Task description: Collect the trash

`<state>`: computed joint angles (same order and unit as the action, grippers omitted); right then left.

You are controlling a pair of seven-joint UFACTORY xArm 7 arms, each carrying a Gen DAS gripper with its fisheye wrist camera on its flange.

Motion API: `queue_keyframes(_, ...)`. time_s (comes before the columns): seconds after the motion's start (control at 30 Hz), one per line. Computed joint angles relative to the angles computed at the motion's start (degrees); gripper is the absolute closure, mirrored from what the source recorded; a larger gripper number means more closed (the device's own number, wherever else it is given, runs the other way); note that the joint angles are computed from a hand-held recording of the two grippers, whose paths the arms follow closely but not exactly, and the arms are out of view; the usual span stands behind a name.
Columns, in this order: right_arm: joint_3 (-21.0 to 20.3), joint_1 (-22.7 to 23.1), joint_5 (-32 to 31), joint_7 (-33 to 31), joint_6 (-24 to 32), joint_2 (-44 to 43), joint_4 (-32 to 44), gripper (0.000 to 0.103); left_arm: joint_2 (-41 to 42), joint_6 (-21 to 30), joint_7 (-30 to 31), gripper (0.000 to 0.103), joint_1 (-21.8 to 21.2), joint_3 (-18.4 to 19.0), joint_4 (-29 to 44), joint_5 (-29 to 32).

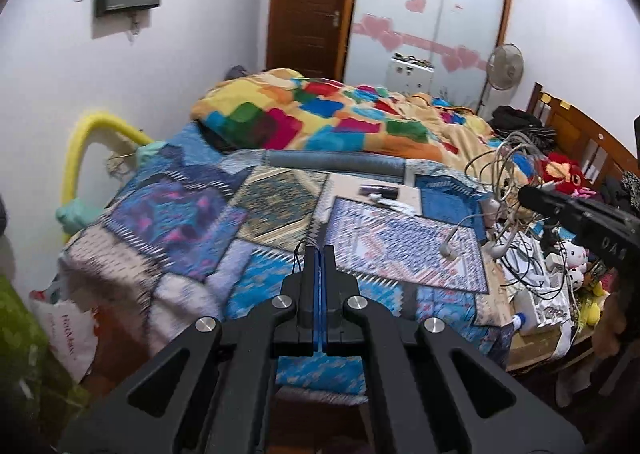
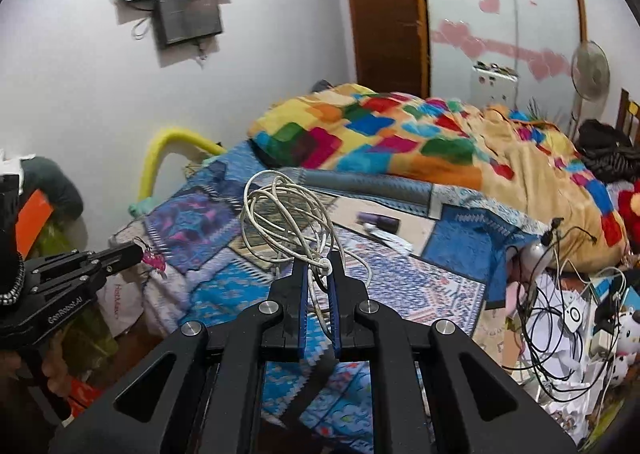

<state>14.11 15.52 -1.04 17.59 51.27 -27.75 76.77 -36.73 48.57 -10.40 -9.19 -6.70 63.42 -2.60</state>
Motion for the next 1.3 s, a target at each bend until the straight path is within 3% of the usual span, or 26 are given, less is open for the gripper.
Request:
queue_keyframes(0.43, 7.7, 4.8, -1.7, 5.1, 2.2, 2.7, 4.6, 0.095, -19.9, 11.9, 2.9, 0.103, 5.9, 6.9, -10.7, 1.3)
queue_keyframes(0.73, 12.5, 11.3, -3.8, 8.6, 3.2, 10.7, 8.5, 0.095, -29.8, 20.9, 5.7, 0.103, 12.7, 12.6, -17.3, 3.5)
queue_keyframes(1.0, 13.0, 18.7, -7.7, 10.1, 4.6, 19.7, 12.1, 0.095, -34.8, 25.2, 7.3, 0.103, 20.0, 17.1, -22.1, 6.3)
queue_keyframes(1.3, 9.5, 26.5, -6.7, 9.9, 6.4, 29.6, 15.0, 0.095, -34.4, 26.3, 8.4, 0.103, 25.4, 20.6, -25.5, 7.8)
